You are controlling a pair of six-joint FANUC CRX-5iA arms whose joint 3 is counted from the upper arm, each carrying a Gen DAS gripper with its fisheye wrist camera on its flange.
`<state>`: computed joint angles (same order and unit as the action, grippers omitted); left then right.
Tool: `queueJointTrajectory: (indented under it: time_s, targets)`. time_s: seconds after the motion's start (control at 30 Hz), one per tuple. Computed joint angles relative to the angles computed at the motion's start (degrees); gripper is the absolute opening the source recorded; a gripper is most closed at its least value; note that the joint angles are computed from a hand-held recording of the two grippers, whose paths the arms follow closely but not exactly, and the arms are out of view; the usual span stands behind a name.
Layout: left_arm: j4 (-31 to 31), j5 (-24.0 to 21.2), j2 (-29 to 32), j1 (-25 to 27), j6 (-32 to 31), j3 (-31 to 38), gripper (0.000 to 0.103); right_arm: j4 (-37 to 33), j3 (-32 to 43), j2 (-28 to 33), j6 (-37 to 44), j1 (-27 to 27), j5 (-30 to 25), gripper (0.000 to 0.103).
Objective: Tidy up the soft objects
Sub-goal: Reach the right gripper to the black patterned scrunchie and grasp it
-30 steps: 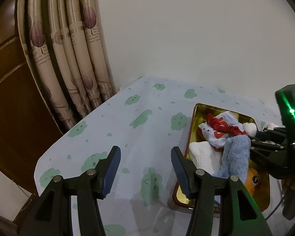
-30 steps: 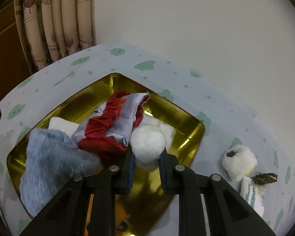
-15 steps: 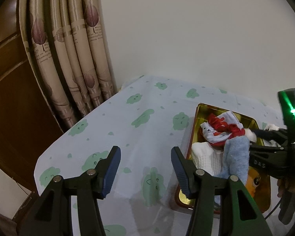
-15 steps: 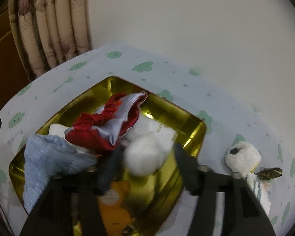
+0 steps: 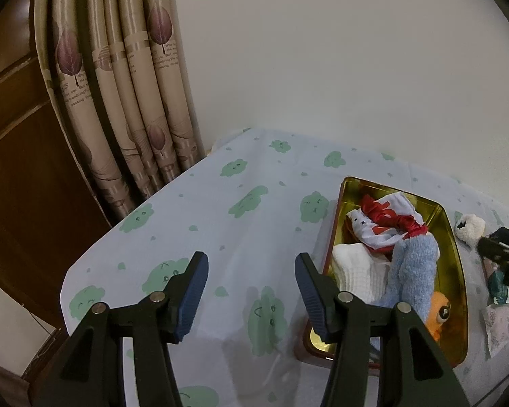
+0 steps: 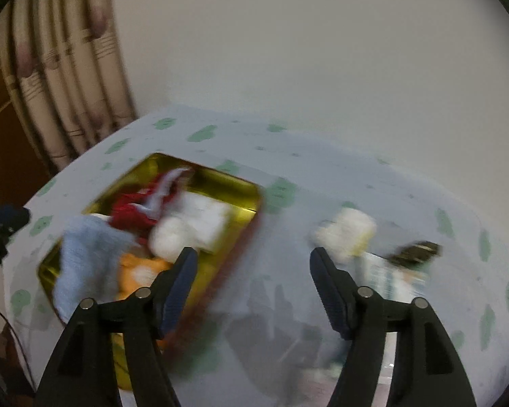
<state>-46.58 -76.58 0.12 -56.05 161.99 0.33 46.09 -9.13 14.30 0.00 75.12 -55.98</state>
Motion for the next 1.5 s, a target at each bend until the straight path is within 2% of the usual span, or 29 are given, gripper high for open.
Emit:
queueJointTrajectory:
  time_s: [0.27, 0.47, 0.7, 0.97, 1.0, 1.07, 1.13, 1.2, 1.27, 1.5]
  targets:
    - [-0.1, -0.3, 0.4, -0.3, -0.5, 0.4, 0.055, -2.9, -8.3, -7.3, -6.1, -2.6, -5.4, 0.07]
    - [0.2, -0.4, 0.3, 0.1, 0.0, 0.2, 0.055, -5.9, -11.8, -9.7, -8.4, -5.9, -3.0, 0.07]
    - [0.6, -0.3, 0.6, 0.6, -0.3, 0.3, 0.055, -8.4, -9.2, -6.7, -7.1, -10.4, -0.5, 0.07]
    - [0.7, 0.1, 1.0, 1.0, -1.7, 0.4, 0.055, -12.5, -3.6, -1.4, -4.9, -14.4, -1.5, 0.069]
    - [0.6, 0.1, 1.1, 1.0, -1.6, 0.4, 0.055, -12.8, -3.5, -1.1, -4.6, -14.7, -1.6, 0.068]
    - [0.3, -0.4, 1.2, 0.8, -1.6, 0.5, 0.055, -13.5, -2.8, -0.4, -3.2, -14.9, -2.2, 0.058]
    - [0.2, -0.7, 1.5, 0.8, -1.9, 0.7, 0.055, -14.5, -2.4, 0.0, -1.5, -15.2, -2.1, 0.04]
    - [0.2, -0.8, 1.7, 0.8, -2.3, 0.9, 0.055, -15.0, -3.2, -0.4, -1.0, -15.2, -1.0, 0.035]
    - [0.0, -0.7, 1.7, 0.6, -2.5, 0.9, 0.055, -13.3, -5.2, -1.5, -2.2, -14.7, 0.1, 0.023]
    - [1.0, -0.4, 1.5, 1.5, -2.6, 0.6, 0.055, -6.0, -12.6, -7.1, -8.0, -11.6, 0.8, 0.021]
